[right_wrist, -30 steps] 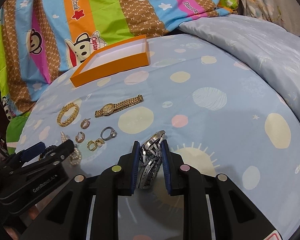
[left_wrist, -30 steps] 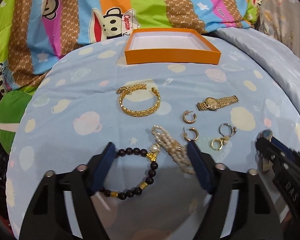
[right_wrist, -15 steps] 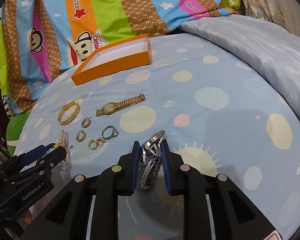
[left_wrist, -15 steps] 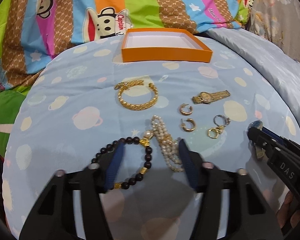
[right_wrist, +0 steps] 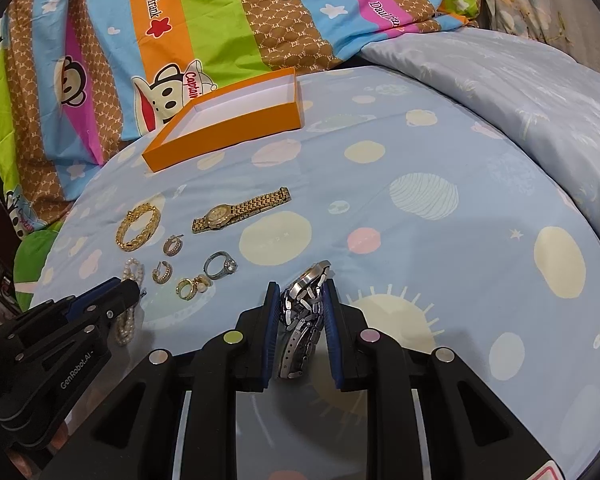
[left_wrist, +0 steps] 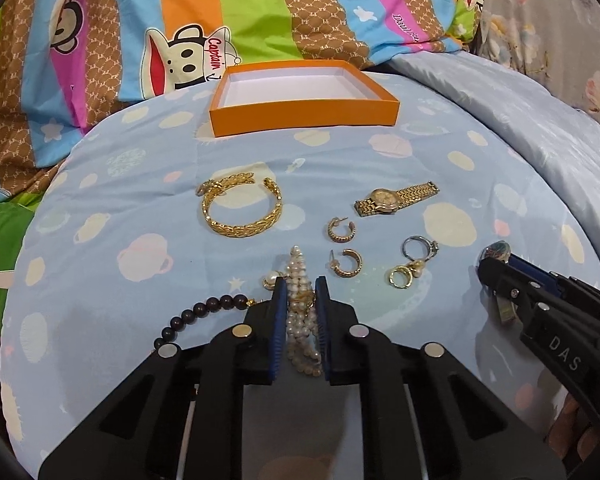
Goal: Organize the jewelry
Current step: 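Lower the left gripper onto the pearl necklace and close on it, then carry the pearl necklace to the orange box with the left gripper while the right carries the silver watch there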
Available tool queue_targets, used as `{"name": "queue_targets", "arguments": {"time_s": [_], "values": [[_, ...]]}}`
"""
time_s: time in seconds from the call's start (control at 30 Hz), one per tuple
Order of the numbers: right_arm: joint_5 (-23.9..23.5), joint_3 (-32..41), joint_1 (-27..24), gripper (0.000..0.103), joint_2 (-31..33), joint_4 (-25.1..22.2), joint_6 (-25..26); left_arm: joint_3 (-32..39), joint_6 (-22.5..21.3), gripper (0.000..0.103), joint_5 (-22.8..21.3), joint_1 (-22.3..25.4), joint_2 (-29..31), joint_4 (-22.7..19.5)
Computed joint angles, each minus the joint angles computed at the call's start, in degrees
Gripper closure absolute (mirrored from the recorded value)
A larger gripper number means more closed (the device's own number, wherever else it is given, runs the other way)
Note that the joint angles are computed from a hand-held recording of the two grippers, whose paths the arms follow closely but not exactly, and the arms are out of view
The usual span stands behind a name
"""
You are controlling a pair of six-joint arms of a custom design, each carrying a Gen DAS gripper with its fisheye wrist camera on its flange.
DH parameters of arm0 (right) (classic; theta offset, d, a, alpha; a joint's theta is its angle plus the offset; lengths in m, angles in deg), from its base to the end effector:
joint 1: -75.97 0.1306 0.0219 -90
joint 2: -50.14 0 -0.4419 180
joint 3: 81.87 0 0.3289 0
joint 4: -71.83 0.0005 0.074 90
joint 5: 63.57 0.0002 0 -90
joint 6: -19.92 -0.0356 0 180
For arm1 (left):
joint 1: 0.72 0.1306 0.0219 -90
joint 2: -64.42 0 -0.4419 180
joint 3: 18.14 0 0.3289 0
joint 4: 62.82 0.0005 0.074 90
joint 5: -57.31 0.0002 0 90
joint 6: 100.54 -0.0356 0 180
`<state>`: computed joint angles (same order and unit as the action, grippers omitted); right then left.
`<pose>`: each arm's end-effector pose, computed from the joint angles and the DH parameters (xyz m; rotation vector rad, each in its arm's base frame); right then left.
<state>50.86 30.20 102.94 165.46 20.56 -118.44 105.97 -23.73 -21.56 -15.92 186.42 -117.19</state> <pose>0.5424 0.2589 0.4246 0.6090 2.3285 0.0579 0.6265 -0.1779 0.4312 0.6869 2.3793 -0.2560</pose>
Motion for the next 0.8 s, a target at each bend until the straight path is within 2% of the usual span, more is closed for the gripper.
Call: {"name": "queue_targets", "arguments": {"time_s": [0.3,0.47,0.67,0.8], "values": [[1.3,-1.2,0.7,0.085,-1.1,2.9,1.2,-1.0,1.7,0.090,6.6,2.2,-2.7,1.3],[0.7,-0.3,0.6,0.085,-1.8,3.5,2.6,3.1,1.8,0.090,9.7,3.8,-2.8,-1.0],[-0.8,4.6,-1.1,0.085,-1.4,3.0,7.3,13.7,-0.5,0.089,9.8,4.8,1.2,-6.1],[-3.0,10.9,-3.4,0.085,0.9,2.5,11.6,28.3,-1.2,0.089,8.6,4.7,8.4,-12.3]]}}
